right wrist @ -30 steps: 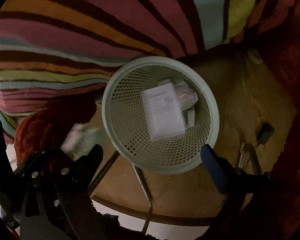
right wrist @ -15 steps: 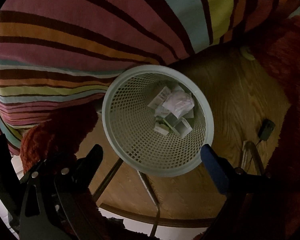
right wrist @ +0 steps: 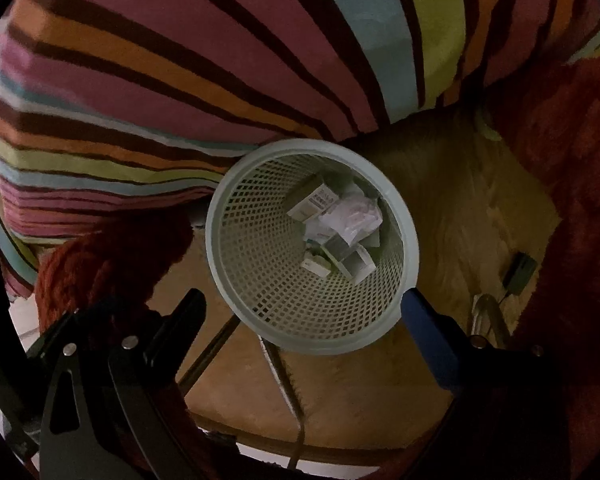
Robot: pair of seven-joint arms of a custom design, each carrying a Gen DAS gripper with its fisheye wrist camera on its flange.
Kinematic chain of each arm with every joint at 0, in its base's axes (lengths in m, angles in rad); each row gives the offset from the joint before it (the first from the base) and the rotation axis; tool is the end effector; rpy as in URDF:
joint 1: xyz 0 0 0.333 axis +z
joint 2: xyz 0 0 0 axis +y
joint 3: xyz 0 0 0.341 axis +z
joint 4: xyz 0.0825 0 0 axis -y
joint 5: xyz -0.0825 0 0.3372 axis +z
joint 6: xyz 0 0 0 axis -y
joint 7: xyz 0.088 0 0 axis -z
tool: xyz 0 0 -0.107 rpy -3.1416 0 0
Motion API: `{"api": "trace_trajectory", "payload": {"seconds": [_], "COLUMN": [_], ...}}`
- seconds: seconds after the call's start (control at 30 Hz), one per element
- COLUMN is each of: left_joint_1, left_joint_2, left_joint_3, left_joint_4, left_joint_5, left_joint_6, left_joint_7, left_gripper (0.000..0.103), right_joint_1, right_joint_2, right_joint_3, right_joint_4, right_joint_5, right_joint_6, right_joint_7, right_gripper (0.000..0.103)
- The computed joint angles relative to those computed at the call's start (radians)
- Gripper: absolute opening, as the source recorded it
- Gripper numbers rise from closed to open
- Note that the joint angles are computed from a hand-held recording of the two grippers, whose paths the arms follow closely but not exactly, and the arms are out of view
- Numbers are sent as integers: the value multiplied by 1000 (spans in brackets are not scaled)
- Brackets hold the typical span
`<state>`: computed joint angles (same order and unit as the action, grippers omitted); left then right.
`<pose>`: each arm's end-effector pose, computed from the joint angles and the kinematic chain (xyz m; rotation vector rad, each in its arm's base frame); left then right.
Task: Collect trash
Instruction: 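Move both tools back toward the crumpled paper and green box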
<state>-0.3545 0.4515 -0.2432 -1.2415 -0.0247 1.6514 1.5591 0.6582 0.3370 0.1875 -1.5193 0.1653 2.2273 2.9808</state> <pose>0.5554 -0.3361 0.5407 1.4563 -2.6371 0.0526 0.4469 0.4818 0.5478 -1.2380 2.5365 0.4601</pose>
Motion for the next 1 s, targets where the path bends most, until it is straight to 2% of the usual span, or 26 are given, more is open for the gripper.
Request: {"api": "trace_trajectory", "payload": {"seconds": [0.13,0.3,0.53,0.67,0.87,1.0], "left_joint_1": [1,9,34,45,58,61], "left_joint_2": [-28,-76,-176,-203,-216,-201], "left_joint_3": [0,-1,0,-1,2,9], "left_joint_4": [-30,-89,-214,-248,-253,-211], "left_joint_5": [5,6,-10,-24,-33,-16], "left_joint_6": [43,138,372,466,556,567], "left_joint_7": [4,6,-10,-23,-56,-81], "left_gripper": [86,86,86,86,86,86], "right_joint_1": [32,84,150,166,163,176], "right_joint_2": [-2,-15,-10,-23,-41,-40], "right_joint_3": [-23,-58,-88,-95,-91,-99], "right_joint_4": [49,117,228,232,230,262], "right_joint_5": [-107,-310,-582,-680,-749,-844], "right_joint_6": [-49,-129,-287,-320,-341,-401], "right_joint_7": [27,87,151,192,238,252], "right_gripper": [94,94,95,95,95,95]}}
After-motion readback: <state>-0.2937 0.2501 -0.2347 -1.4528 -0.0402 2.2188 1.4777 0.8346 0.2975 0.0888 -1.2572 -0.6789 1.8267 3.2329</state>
